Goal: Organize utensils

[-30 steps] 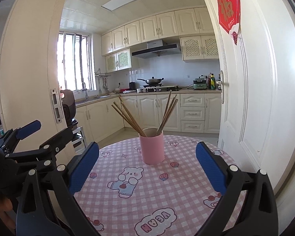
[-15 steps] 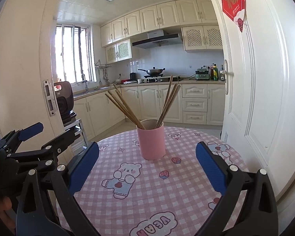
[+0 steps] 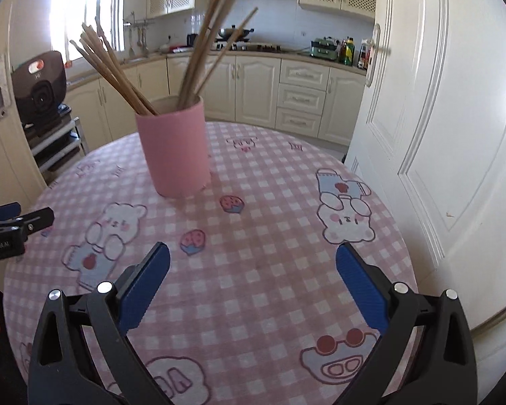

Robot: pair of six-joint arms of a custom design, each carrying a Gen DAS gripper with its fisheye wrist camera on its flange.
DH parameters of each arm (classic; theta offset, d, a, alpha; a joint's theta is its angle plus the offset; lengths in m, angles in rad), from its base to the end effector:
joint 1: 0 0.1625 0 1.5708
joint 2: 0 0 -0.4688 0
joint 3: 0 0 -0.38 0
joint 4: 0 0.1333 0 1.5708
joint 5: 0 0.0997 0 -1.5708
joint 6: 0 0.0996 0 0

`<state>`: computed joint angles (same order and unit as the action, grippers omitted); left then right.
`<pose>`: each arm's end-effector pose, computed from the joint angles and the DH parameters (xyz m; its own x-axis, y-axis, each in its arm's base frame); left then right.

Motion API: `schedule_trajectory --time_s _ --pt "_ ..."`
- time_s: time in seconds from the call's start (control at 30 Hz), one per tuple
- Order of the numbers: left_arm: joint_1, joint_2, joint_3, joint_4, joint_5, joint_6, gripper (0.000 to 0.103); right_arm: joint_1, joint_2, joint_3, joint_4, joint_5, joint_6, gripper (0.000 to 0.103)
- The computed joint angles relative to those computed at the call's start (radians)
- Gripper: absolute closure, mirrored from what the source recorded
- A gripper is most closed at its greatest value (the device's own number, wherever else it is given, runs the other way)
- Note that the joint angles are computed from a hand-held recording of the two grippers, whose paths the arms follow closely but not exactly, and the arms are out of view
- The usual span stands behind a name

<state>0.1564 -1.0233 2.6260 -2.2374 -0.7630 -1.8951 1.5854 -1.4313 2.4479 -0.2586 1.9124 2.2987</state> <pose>-0.2007 -0.2395 0.0619 -0.7041 -0.3340 -0.6267 0.2563 0.7036 -0.6628 0.1038 -0.2633 0.1667 -0.6217 -0.3605 0.6954 -0.7127 0.6287 -0.3112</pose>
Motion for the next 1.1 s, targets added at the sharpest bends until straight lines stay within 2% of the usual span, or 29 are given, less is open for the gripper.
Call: schedule_trajectory --time_s 0.07,0.1,0.17,0.3,0.47,0.67,1.1 --pt "0.059 0.006 0.02 -0.081 0.009 0.036 0.007 -0.01 0.044 -0.037 0.024 0.027 -0.001 0.008" --pt "0.085 0.011 0.009 -0.059 0.009 0.033 0.007 -0.017 0.063 -0.055 0.041 0.033 0.004 0.008" --pt "0.12 0.03 0.011 -0.094 0.026 0.076 0.007 -0.034 0.098 -0.083 0.074 0.031 0.013 0.008" --pt "0.193 0.049 0.021 -0.203 0.046 0.159 0.007 -0.03 0.155 -0.123 0.072 0.097 0.003 0.008" --pt "0.234 0.056 -0.012 -0.143 0.088 0.158 0.007 -0.049 0.185 -0.161 0.103 0.101 0.024 0.008" --pt "0.261 0.062 -0.039 -0.116 0.108 0.172 0.006 -0.054 0.213 -0.207 0.161 0.082 0.056 0.006" --pt "0.261 0.061 -0.036 -0.12 0.108 0.172 0.006 -0.052 0.224 -0.217 0.162 0.081 0.057 0.006"
